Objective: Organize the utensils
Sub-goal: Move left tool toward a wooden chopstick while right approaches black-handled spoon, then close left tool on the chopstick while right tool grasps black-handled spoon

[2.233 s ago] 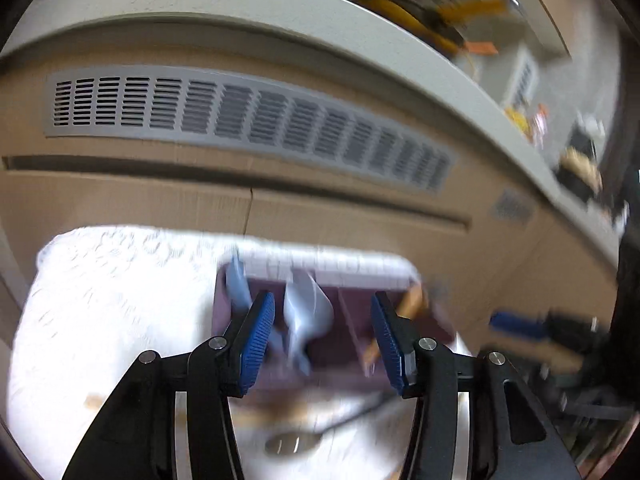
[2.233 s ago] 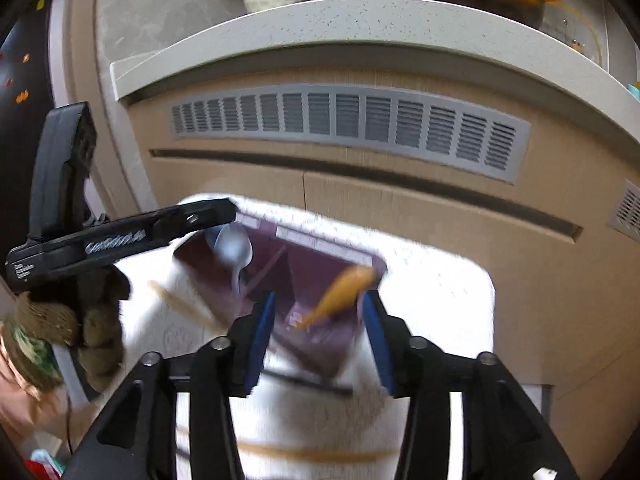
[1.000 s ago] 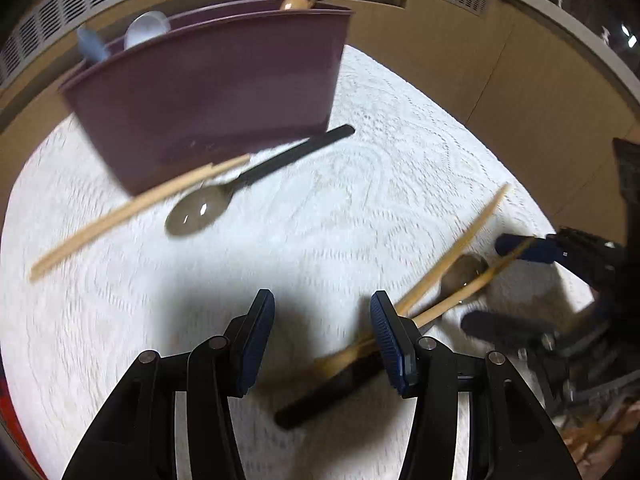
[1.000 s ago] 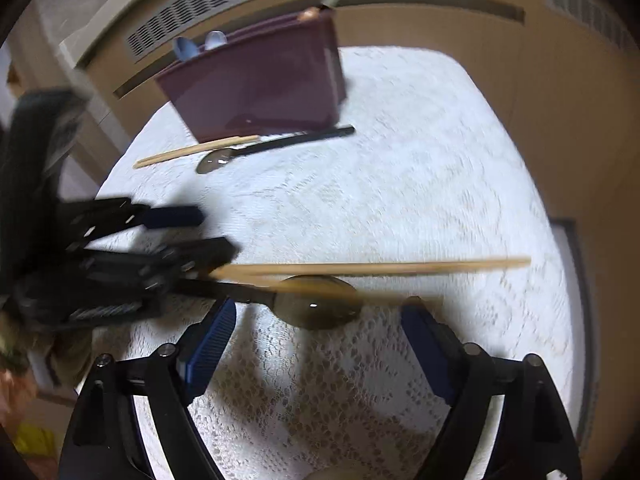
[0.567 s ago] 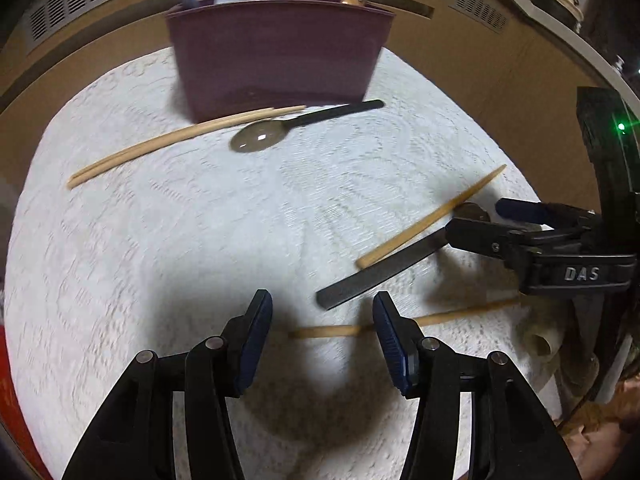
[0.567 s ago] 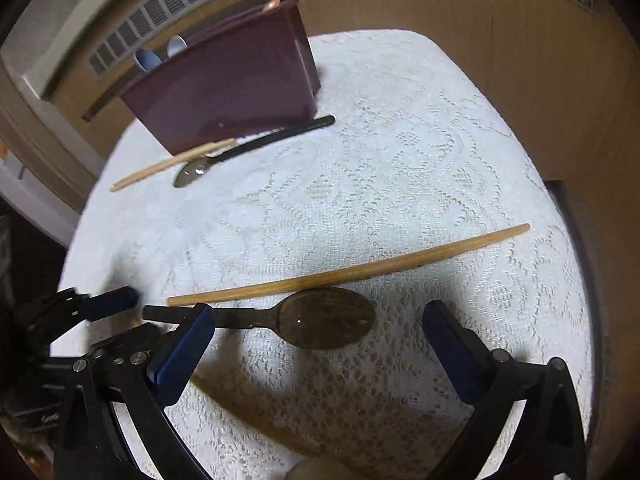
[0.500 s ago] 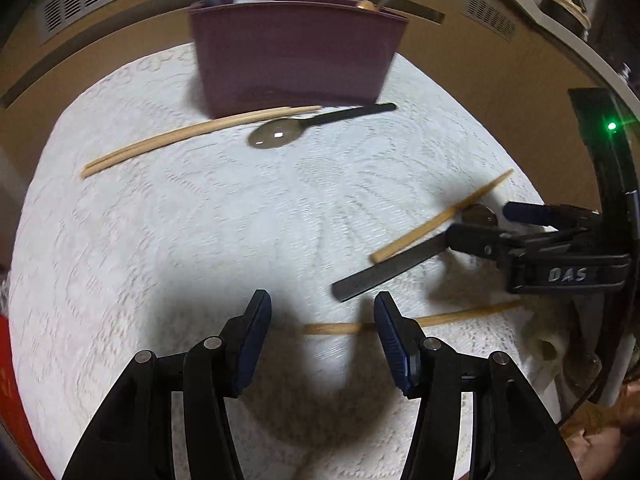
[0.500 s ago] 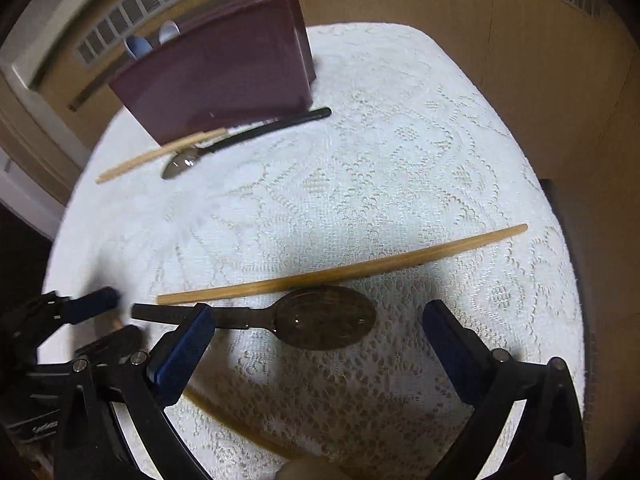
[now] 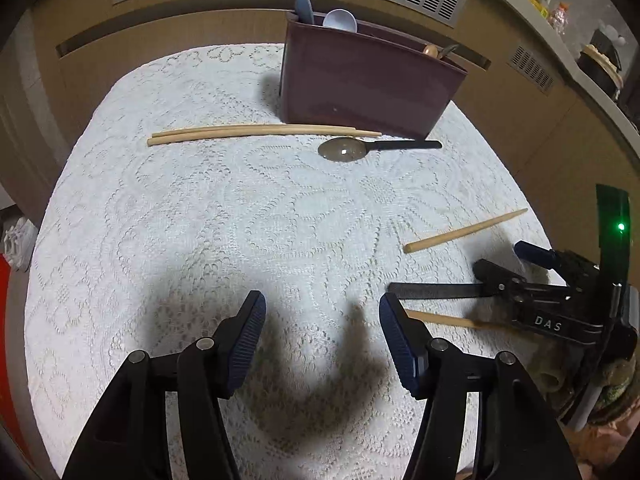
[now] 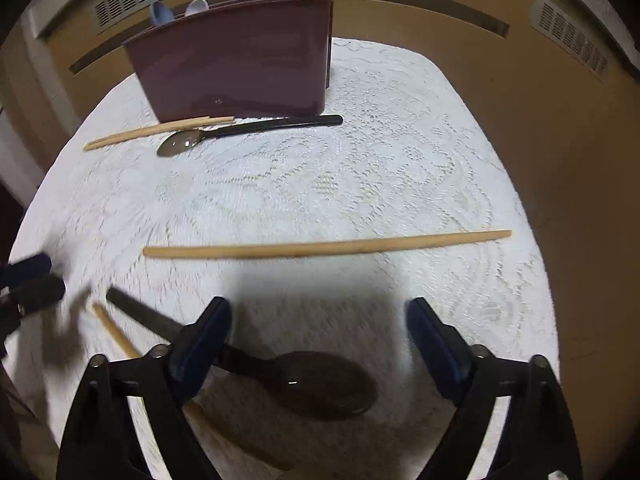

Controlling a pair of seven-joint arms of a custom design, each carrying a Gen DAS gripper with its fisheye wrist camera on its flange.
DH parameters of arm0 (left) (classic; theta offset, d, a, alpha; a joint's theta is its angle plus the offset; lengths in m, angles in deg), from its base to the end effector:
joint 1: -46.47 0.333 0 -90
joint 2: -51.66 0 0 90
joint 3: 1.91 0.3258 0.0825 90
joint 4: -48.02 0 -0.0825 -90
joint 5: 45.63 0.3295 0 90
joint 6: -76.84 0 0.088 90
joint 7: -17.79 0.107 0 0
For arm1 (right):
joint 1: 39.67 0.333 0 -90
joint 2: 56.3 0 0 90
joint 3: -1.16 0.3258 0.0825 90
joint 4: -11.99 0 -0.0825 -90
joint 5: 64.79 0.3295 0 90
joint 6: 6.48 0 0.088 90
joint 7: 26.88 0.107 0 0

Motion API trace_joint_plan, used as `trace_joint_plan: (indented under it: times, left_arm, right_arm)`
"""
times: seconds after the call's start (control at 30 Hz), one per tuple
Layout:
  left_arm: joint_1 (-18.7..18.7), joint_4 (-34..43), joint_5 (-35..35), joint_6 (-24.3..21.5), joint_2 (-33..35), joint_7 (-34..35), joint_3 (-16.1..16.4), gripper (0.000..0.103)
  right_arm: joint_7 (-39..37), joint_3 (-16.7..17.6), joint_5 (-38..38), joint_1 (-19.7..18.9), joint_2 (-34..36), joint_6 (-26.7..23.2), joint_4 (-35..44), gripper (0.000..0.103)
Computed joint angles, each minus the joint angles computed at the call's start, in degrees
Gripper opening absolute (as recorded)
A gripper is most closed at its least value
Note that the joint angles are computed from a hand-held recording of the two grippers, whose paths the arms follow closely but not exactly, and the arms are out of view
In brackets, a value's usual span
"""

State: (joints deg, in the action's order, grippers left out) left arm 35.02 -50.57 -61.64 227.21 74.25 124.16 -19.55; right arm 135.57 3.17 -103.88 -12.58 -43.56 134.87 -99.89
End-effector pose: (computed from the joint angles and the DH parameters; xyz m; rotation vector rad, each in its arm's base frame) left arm 0.5870 -0.2854 0.4602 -1.4527 2.5417 -0.8939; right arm 0.5114 0.2845 0.4359 -1.6504 2.1900 -0.6454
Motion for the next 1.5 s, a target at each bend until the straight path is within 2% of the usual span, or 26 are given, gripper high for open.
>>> trace_joint_plan:
  times: [0.07,0.13,0.17,0.23,0.33,0.43,0.47,0.53,0.63,0.77,0.87,0.93,1.0,1.07,1.17,1.27,1.5]
  left_arm:
    - [0.0,0.2,-0.2,-0.5,0.1,0.6,-0.4,0.06]
    - [-0.3,1.5,-0.3,-2.0,0.8,1.4,-1.0,0.06]
    - [-0.7,2.1,0.0,-2.5,1.1,1.8,-1.2,0.06]
    - [-1.4,3.1,0.4,-3.0,1.6,3.4,-1.7,0.06]
    - [-2.7,5.9,1.1,-4.9,3.1,7.3,-3.0,0.06]
    - [-5.4,11.8,4.0,-9.3,6.2,10.8,-3.0,0.058]
    - [-7.2,15.0,6.2,-11.2,7.9,10.5,-2.1,0.055]
    - [-10.1,21.2,9.5,-14.9,11.3,9.3,-0.6,0.039]
    - [-13.8,32.1,13.2,-20.7,17.2,8.1,0.8,0.039]
    - [-18.1,42.5,17.7,-26.0,23.1,7.0,3.2,0.039]
    - [-19.5,47.9,18.8,-28.0,26.2,5.8,4.1,0.038]
    - [-19.7,49.3,18.6,-28.5,26.9,3.4,4.7,0.023]
    - [-19.3,47.1,18.7,-26.7,25.9,1.1,5.1,0.014]
    - [-17.9,40.7,18.6,-22.8,22.6,-0.8,5.2,0.01]
    - [-15.3,32.2,18.6,-17.7,18.1,-2.6,5.2,0.009]
    - [-11.2,24.3,16.6,-14.7,13.6,-4.9,4.6,0.01]
    - [-3.8,8.6,12.5,-6.6,4.5,-6.7,3.8,0.009]
  right_arm:
    - [-0.9,0.2,-0.9,0.1,-1.6,-0.3,-1.7,0.065]
    - [-1.9,0.6,-1.4,0.0,-2.8,-1.6,-2.6,0.041]
    - [-2.3,0.8,-1.6,0.0,-3.2,-2.4,-2.8,0.035]
    - [-2.9,1.2,-0.9,-0.9,-4.9,-0.4,-5.2,0.024]
    - [-3.2,1.2,1.0,-2.9,-7.4,3.9,-8.5,0.024]
    - [-1.6,1.5,0.5,-4.4,-10.1,6.0,-11.4,0.024]
    - [-1.6,1.7,0.7,-5.0,-10.9,6.5,-12.4,0.024]
    - [-1.4,2.2,0.9,-5.9,-12.0,6.6,-13.7,0.024]
    - [-0.9,2.8,0.8,-6.9,-13.2,7.5,-15.6,0.025]
    - [-1.4,3.2,1.8,-8.1,-13.9,10.0,-17.7,0.028]
    - [-1.2,3.4,1.5,-8.7,-14.1,10.6,-18.0,0.029]
    - [-1.2,3.5,1.6,-9.0,-14.1,11.2,-18.1,0.029]
    - [-1.1,3.6,1.5,-9.2,-14.1,12.0,-18.1,0.029]
    - [-1.4,3.7,1.4,-9.2,-14.0,12.3,-17.8,0.029]
    - [-4.0,4.0,2.9,-8.8,-13.5,13.1,-17.1,0.033]
    - [-6.4,4.3,4.1,-8.0,-12.7,12.8,-16.1,0.04]
    - [-20.4,5.5,10.5,-4.5,-8.8,12.8,-11.4,0.041]
